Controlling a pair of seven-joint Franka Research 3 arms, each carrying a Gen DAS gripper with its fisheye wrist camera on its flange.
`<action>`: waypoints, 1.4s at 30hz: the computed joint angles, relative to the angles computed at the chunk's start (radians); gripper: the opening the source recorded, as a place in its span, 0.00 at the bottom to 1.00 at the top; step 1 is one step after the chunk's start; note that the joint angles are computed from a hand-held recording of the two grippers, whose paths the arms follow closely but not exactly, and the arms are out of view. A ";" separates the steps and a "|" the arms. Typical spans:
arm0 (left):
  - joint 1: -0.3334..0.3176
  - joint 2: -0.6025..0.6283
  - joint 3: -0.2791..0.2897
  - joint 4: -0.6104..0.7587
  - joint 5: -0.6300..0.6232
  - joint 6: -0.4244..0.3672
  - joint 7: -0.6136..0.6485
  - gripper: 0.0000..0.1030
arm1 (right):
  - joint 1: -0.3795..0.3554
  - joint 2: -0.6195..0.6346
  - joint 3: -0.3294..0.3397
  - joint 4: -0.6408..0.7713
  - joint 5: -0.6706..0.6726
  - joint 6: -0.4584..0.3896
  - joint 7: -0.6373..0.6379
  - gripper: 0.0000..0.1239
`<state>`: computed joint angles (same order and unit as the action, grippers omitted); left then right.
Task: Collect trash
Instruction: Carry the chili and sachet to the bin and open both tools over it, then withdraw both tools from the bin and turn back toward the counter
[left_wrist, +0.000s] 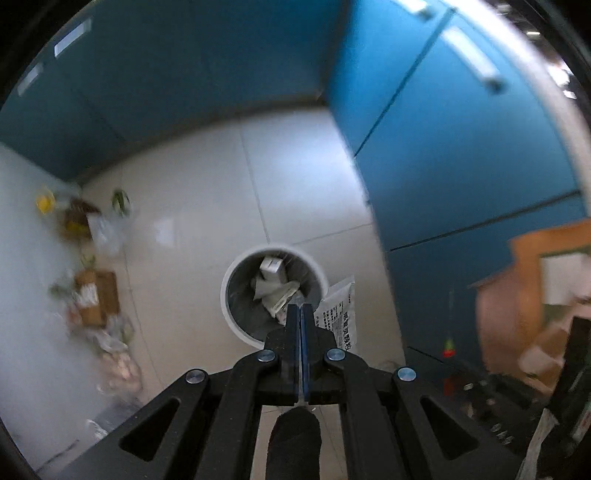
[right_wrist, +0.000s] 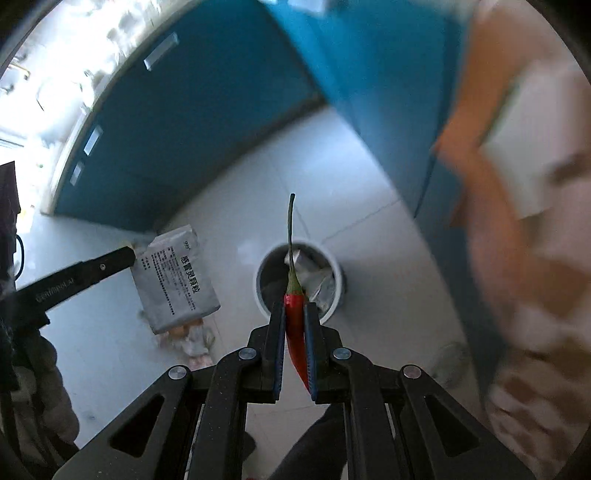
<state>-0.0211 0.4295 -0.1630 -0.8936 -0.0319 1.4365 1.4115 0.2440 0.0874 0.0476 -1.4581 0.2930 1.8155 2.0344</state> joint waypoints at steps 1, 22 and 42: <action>0.015 -0.006 0.005 -0.087 -0.004 0.036 0.012 0.00 | 0.005 0.009 0.006 -0.053 0.022 0.046 -0.012 0.08; 0.111 -0.030 0.039 -0.690 -0.016 0.408 -0.025 0.16 | 0.082 0.565 0.054 -0.035 0.123 0.297 -0.199 0.45; 0.060 -0.388 0.063 -0.625 0.143 0.186 -0.064 1.00 | 0.163 0.311 -0.005 0.162 -0.244 -0.055 -0.142 0.83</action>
<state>0.0394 0.0418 -0.0997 -1.5184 0.1115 1.6228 1.3478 0.4068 0.3981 0.0431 -1.2963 0.0493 1.7608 1.8924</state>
